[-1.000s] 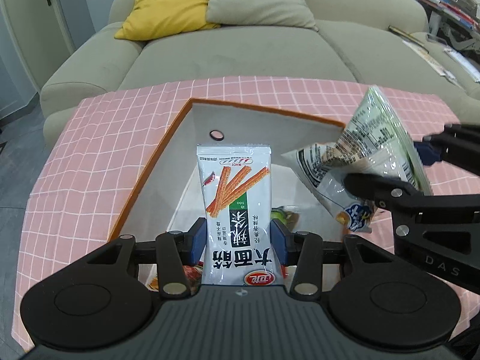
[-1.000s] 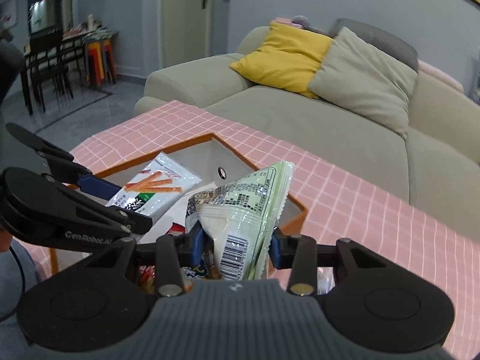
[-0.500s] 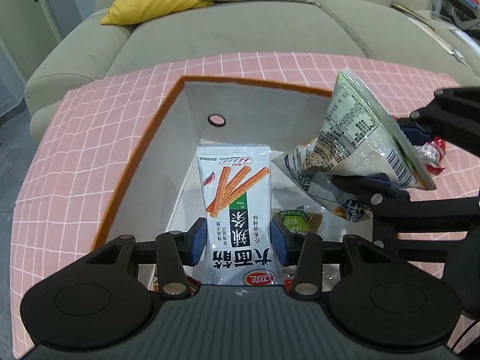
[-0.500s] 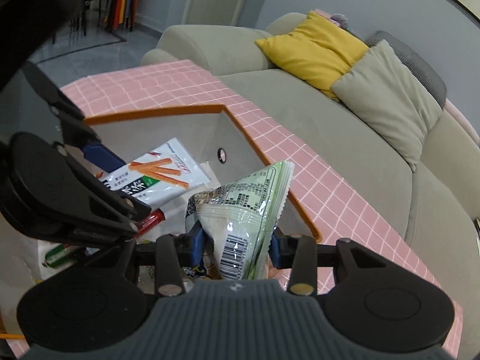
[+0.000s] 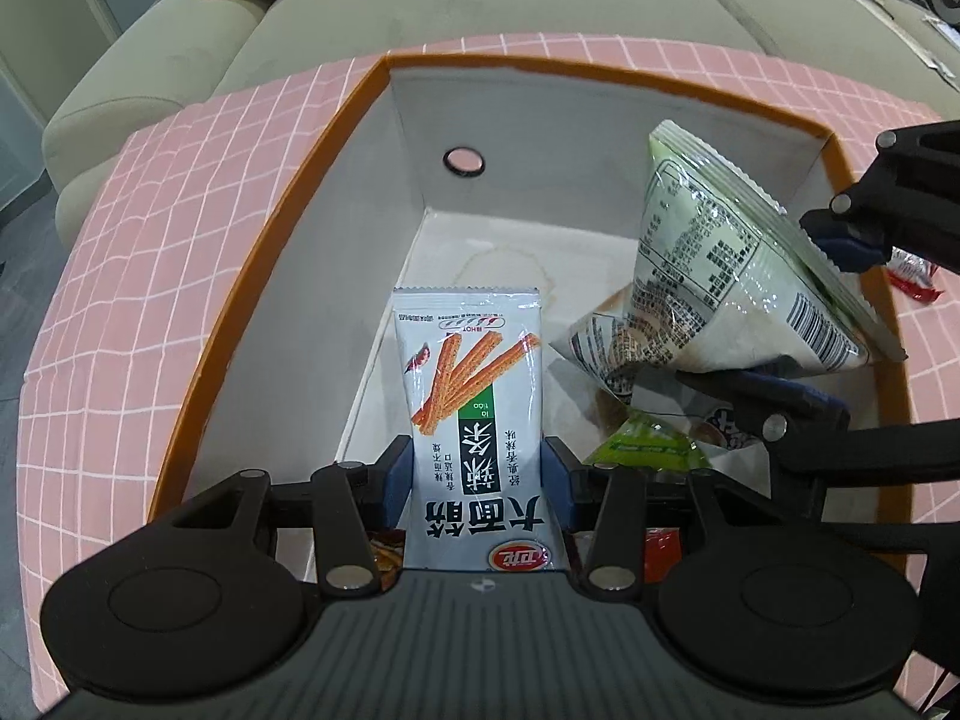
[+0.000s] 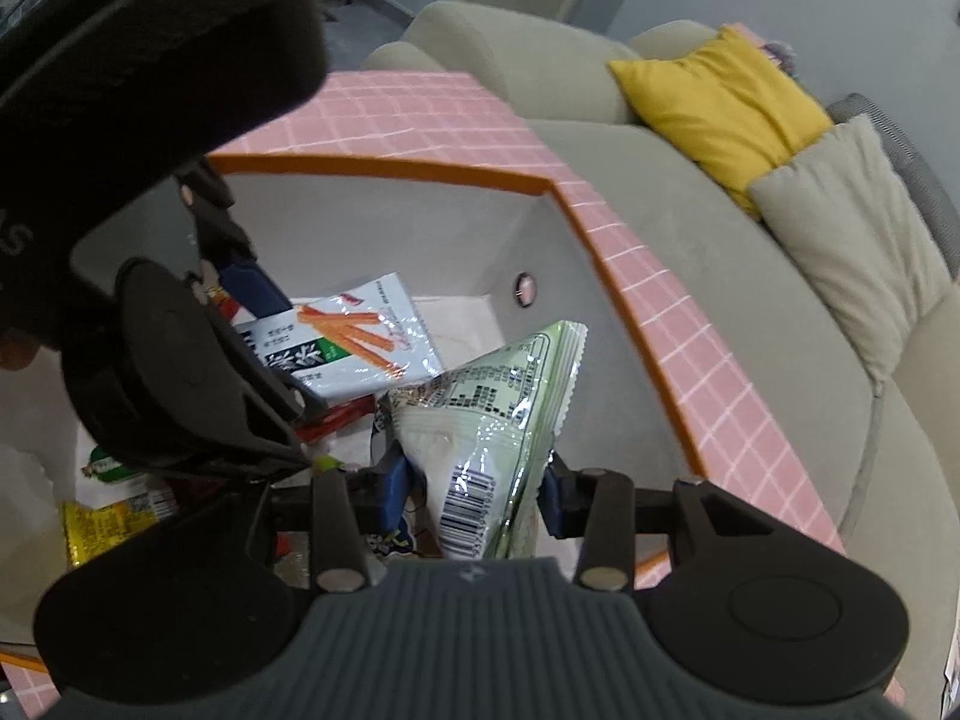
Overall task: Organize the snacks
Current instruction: 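Carry the spicy-strip packet and chip bag over the box and open both tools, then withdraw both tools from the box toward the last snacks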
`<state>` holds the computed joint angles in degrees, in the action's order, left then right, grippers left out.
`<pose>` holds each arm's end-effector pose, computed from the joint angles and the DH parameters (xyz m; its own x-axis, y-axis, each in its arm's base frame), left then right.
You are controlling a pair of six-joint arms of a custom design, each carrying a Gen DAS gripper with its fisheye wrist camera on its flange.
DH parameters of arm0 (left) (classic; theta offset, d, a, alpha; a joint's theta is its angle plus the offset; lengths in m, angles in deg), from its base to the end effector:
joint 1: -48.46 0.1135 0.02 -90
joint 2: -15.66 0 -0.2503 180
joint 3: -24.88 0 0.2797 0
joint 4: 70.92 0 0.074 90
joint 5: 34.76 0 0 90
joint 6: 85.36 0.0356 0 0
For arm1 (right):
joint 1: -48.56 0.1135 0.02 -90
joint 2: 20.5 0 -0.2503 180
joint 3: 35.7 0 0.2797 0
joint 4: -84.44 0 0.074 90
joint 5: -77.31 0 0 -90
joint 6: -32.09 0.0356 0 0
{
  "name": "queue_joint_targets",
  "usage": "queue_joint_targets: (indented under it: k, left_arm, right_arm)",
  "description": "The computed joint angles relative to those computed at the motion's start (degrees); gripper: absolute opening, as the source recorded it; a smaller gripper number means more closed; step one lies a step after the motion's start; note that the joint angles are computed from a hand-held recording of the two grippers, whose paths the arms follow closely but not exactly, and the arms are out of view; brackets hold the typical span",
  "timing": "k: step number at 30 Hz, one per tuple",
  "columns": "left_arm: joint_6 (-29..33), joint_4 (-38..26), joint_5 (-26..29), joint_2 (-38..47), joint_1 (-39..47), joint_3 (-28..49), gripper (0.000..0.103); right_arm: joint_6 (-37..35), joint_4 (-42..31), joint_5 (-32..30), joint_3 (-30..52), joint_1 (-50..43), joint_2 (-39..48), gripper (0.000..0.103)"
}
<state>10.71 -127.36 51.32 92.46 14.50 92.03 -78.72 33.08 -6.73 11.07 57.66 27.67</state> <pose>0.2361 -0.1561 0.2102 -0.6975 0.5970 -0.3964 0.6115 0.7842 0.1050 0.1970 0.0278 0.2061 -0.7010 -0.4701 -0.5363 -0.3683 0.8826 -0.2923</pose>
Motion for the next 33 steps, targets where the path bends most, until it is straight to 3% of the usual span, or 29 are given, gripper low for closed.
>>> queue_joint_targets:
  k: [10,17,21,33]
  left_arm:
    - [0.0,-0.8,0.2,0.8,0.6,0.2,0.056]
    - [0.2,-2.5,-0.3,-0.9,0.2,0.9,0.066]
    - [-1.0,-3.7,-1.3,-3.1,-0.3,1.5,0.07]
    - [-4.4,-7.4,-3.9,-12.6,-2.1,1.4,0.075]
  right_arm:
    - [0.3,0.2,-1.3,2.4,-2.8,3.8,0.047]
    - [2.0,-0.7,0.2,3.5,-2.8,3.1,0.074]
    - [3.0,-1.3,1.6,3.4,-1.9,0.3,0.083]
    - [6.4,-8.9,4.3,5.0,1.4,-9.6,0.089]
